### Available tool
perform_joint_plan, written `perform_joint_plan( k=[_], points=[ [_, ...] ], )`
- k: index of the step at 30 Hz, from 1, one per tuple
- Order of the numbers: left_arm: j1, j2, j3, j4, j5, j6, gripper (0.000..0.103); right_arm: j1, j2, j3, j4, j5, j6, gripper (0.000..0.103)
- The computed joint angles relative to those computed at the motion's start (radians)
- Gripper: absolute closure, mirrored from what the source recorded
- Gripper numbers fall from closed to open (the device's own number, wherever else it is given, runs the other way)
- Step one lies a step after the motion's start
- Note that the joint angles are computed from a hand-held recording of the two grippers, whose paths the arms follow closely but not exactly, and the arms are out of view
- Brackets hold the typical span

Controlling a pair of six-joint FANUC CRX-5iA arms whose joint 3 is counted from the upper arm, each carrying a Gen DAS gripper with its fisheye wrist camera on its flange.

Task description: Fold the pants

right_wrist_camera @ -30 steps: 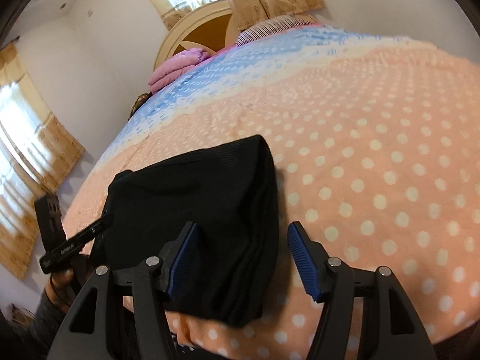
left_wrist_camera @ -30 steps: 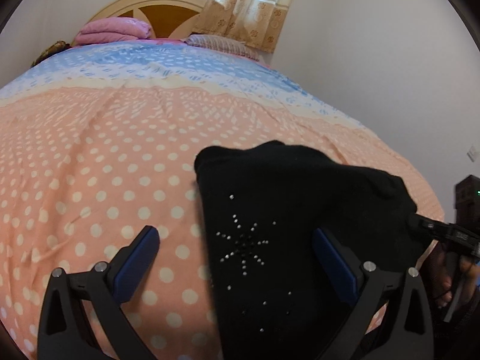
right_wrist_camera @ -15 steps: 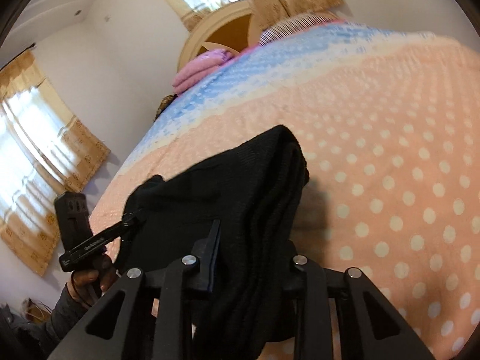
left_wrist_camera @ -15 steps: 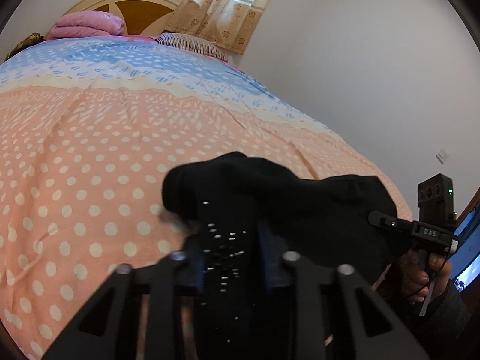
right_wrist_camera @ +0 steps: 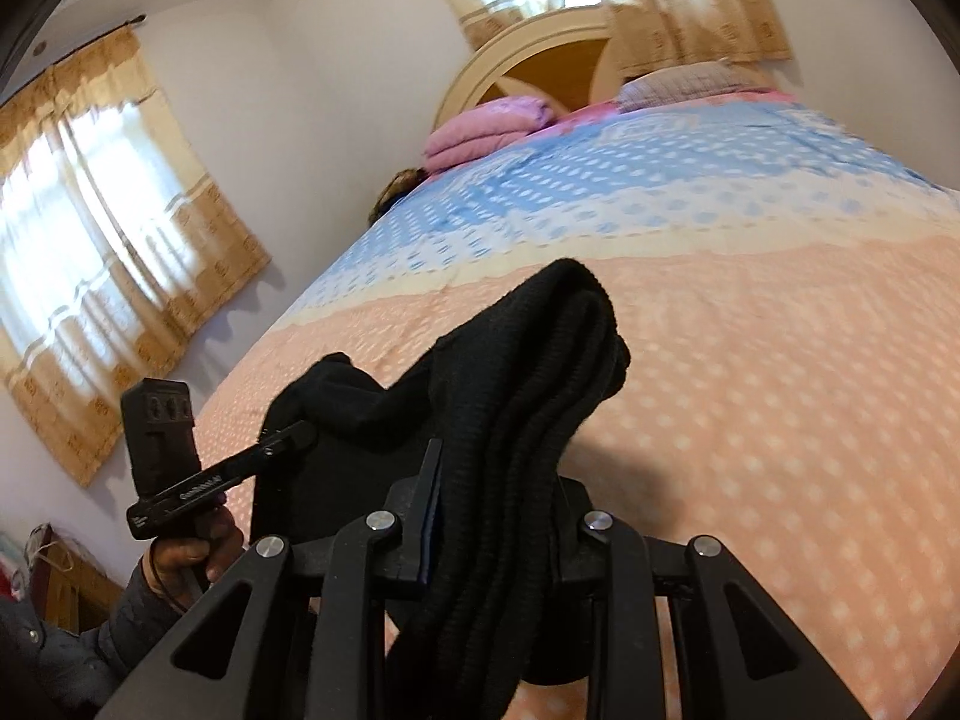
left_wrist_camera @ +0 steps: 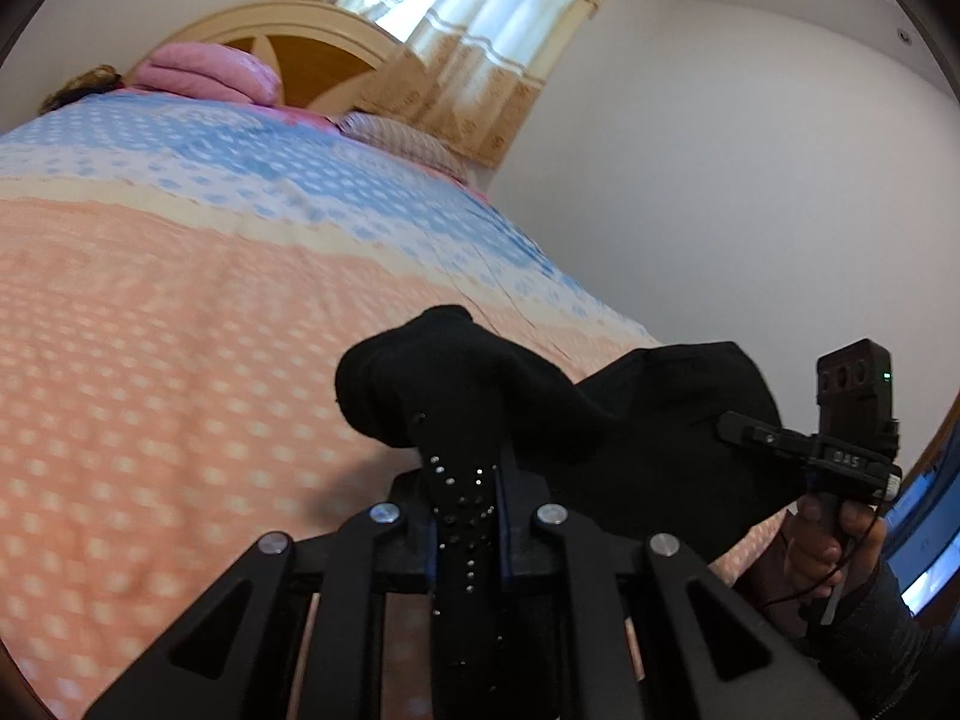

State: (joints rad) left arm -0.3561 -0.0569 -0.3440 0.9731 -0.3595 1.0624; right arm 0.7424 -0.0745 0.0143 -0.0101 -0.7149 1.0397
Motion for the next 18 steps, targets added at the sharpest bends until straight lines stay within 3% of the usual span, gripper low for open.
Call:
perform_joint_plan(
  k=[4, 9, 14, 18],
  points=[
    [0.08, -0.069, -0.032, -0.092, -0.009, 0.08, 0.089, -0.027, 0.136, 0.169, -0.141, -0.048, 0.146, 0.076],
    [0.203, -0.148, -0.04, -0.293, -0.051, 0.254, 0.089, -0.031, 0.328, 0.412, -0.296, -0.129, 0.307, 0.076],
    [0.313, -0.223, -0.066, -0.481, -0.104, 0.415, 0.089, -0.006, 0.49, 0.605, -0.39, -0.2, 0.393, 0.076],
    [0.347, -0.219, -0.077, -0.582, -0.118, 0.51, 0.089, 0.009, 0.57, 0.679, -0.387, -0.213, 0.385, 0.076]
  ],
)
